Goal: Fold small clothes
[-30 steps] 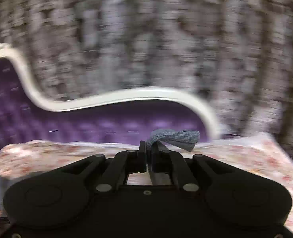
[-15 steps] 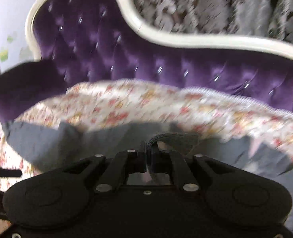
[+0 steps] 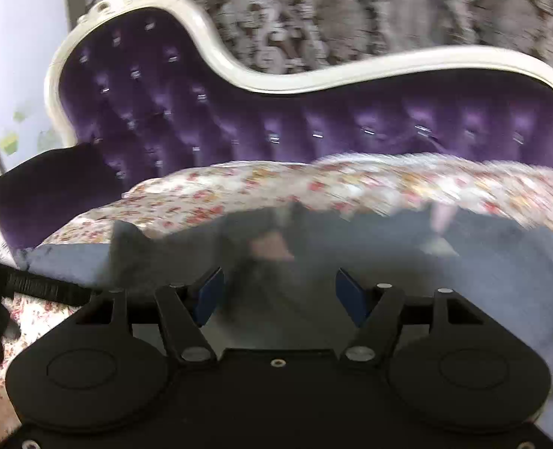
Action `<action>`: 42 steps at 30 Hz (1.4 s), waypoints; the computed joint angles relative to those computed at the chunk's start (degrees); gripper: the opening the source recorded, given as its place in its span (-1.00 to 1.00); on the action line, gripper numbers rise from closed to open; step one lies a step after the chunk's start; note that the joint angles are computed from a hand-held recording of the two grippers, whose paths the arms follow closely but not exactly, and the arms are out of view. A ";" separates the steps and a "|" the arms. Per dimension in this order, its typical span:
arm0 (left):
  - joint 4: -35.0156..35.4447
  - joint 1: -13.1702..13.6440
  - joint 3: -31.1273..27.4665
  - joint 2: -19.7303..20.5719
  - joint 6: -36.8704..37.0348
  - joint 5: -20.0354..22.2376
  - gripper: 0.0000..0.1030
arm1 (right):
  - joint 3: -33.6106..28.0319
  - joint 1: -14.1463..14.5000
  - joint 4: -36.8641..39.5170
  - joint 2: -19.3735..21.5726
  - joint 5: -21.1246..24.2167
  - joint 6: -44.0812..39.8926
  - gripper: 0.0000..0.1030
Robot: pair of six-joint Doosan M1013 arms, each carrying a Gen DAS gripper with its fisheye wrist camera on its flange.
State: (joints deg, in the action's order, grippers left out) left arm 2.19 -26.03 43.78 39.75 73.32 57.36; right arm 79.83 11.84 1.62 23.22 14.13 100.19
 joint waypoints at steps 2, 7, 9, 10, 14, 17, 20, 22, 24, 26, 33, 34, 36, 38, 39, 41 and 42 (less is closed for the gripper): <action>-0.44 -0.46 -1.77 1.12 0.74 0.75 0.73 | 2.49 -0.07 -8.73 -1.22 -0.99 9.59 0.36; -1.40 -1.68 -6.17 3.86 1.49 2.37 0.73 | 5.80 -0.15 -22.24 -2.19 -1.70 24.83 0.36; 0.25 -2.28 -8.27 5.12 0.94 3.69 0.73 | 6.32 -0.38 -20.05 -2.16 -2.62 23.54 0.36; 1.27 -2.58 -8.97 5.60 0.53 3.99 0.73 | 6.38 -0.47 -18.58 -2.15 -2.91 22.36 0.36; 5.58 -3.52 -12.51 7.85 -1.15 6.41 0.73 | 6.42 -1.06 -6.52 -2.29 -3.77 10.38 0.36; 9.28 -4.15 -14.95 9.43 -2.71 8.30 0.73 | 6.69 -1.48 0.30 -2.56 -3.58 3.80 0.36; 11.35 -4.42 -16.12 10.18 -3.83 9.22 0.67 | 6.90 -1.73 4.76 -2.87 -3.09 -0.12 0.36; 12.56 -4.48 -16.19 10.35 -5.18 9.18 0.43 | 7.20 -1.74 4.79 -3.15 -3.21 -0.37 0.36; 13.39 -4.48 -15.97 10.39 -6.71 9.02 0.15 | 7.15 -1.75 5.45 -3.23 -2.95 -1.44 0.36; 12.15 -4.22 -14.77 9.89 -7.05 7.71 -0.06 | 7.21 -1.72 5.48 -3.29 -2.94 -1.63 0.36; 16.28 -4.53 -6.87 5.27 -10.14 -4.69 -0.90 | 6.97 -1.44 3.97 -3.18 -2.12 -0.99 0.36; 17.82 -4.60 -5.23 4.24 -10.68 -7.10 -0.90 | 7.07 -1.44 4.05 -3.26 -2.23 -1.13 0.36; 22.12 -4.81 -3.29 2.96 -12.49 -9.59 -0.90 | 7.26 -1.44 4.26 -3.41 -2.40 -1.37 0.36; 23.69 -4.64 -2.60 2.50 -13.58 -10.08 -0.90 | 7.33 -1.44 4.01 -3.44 -2.36 -1.11 0.36; 21.93 -4.29 -3.34 2.88 -12.48 -9.13 -0.90 | 7.17 -1.43 3.27 -3.34 -2.00 -0.33 0.36; 18.50 -3.70 -5.22 4.00 -10.97 -6.38 -0.90 | 6.83 -1.39 2.17 -3.12 -1.19 0.87 0.36; 17.06 -3.44 -5.94 4.51 -10.13 -5.08 -0.89 | 6.70 -1.39 2.05 -3.04 -0.91 1.02 0.36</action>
State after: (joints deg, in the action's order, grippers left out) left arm 19.25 -29.47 37.83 44.26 63.20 52.29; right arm 86.53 10.45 3.67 20.18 13.22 101.20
